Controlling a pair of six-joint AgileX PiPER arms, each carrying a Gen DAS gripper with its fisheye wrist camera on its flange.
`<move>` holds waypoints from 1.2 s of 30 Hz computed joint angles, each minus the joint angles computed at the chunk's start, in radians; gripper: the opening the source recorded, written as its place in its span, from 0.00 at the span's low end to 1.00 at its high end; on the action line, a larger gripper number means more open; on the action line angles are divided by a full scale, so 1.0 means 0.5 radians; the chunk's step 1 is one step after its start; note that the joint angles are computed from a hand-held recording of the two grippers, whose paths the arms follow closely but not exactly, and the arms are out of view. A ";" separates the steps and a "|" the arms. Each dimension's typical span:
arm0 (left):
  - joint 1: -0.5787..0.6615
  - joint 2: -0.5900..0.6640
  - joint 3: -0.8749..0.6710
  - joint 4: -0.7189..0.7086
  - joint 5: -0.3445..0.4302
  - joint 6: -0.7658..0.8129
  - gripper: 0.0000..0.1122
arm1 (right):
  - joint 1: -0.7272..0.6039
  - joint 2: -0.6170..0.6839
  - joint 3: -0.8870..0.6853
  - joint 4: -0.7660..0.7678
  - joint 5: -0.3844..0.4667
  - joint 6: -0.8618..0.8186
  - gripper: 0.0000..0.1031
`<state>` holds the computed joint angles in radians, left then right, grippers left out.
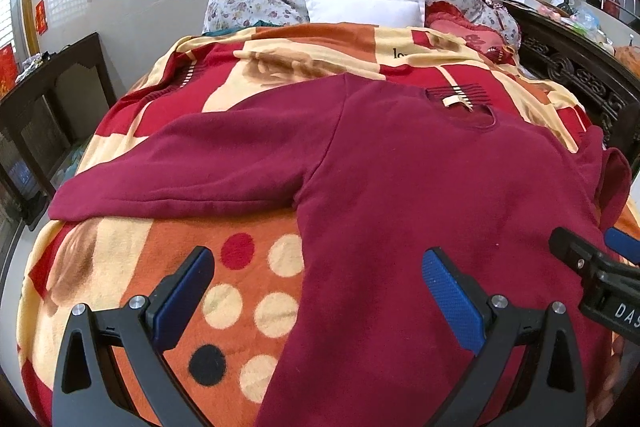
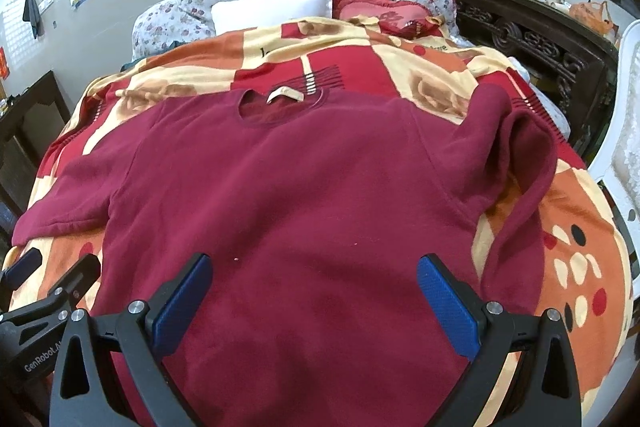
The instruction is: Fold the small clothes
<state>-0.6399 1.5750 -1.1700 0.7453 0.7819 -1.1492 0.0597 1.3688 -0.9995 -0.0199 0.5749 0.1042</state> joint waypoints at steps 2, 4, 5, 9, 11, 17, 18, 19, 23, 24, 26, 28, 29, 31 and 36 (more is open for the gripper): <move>0.017 0.009 0.003 0.004 -0.008 -0.001 0.92 | 0.005 0.019 0.000 0.030 -0.003 -0.026 1.00; 0.038 0.019 0.004 -0.005 -0.023 0.007 0.92 | 0.016 0.035 -0.006 0.044 0.000 -0.035 1.00; 0.051 0.023 0.002 -0.015 -0.029 0.016 0.92 | 0.022 0.043 -0.012 0.047 0.001 -0.038 1.00; 0.091 0.020 0.017 -0.032 -0.056 0.018 0.92 | 0.052 0.062 -0.024 -0.012 -0.013 0.017 1.00; 0.106 0.019 0.022 -0.043 -0.066 0.027 0.92 | 0.054 0.072 -0.031 -0.018 -0.014 0.028 1.00; 0.144 0.027 0.025 -0.069 -0.082 0.066 0.92 | 0.101 0.115 -0.056 -0.057 -0.004 0.079 1.00; 0.149 0.024 0.030 -0.071 -0.084 0.066 0.92 | 0.105 0.120 -0.057 -0.057 -0.004 0.076 1.00; 0.157 0.019 0.039 -0.073 -0.089 0.068 0.92 | 0.113 0.124 -0.057 -0.056 -0.004 0.072 1.00; 0.236 -0.018 0.069 -0.095 -0.108 0.101 0.92 | 0.124 0.139 -0.066 0.006 -0.004 0.010 1.00; 0.264 -0.030 0.078 -0.100 -0.111 0.110 0.92 | 0.126 0.144 -0.070 0.029 -0.005 -0.008 1.00; 0.322 -0.043 0.090 -0.126 -0.120 0.131 0.92 | 0.136 0.153 -0.076 0.058 -0.009 -0.024 1.00; 0.384 -0.052 0.102 -0.168 -0.137 0.158 0.92 | 0.154 0.170 -0.087 0.051 -0.011 -0.015 1.00; 0.414 -0.057 0.109 -0.187 -0.147 0.175 0.92 | 0.166 0.179 -0.094 0.035 -0.011 0.000 1.00; 0.458 -0.075 0.130 -0.212 -0.159 0.209 0.92 | 0.193 0.192 -0.104 0.009 -0.005 0.027 1.00; 0.663 -0.178 0.213 -0.319 -0.211 0.355 0.92 | 0.238 0.203 -0.122 -0.004 0.003 0.024 1.00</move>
<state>-0.3082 1.4860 -1.0634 0.5859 0.6763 -0.9718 0.1786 1.4703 -1.0606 -0.0221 0.5763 0.1162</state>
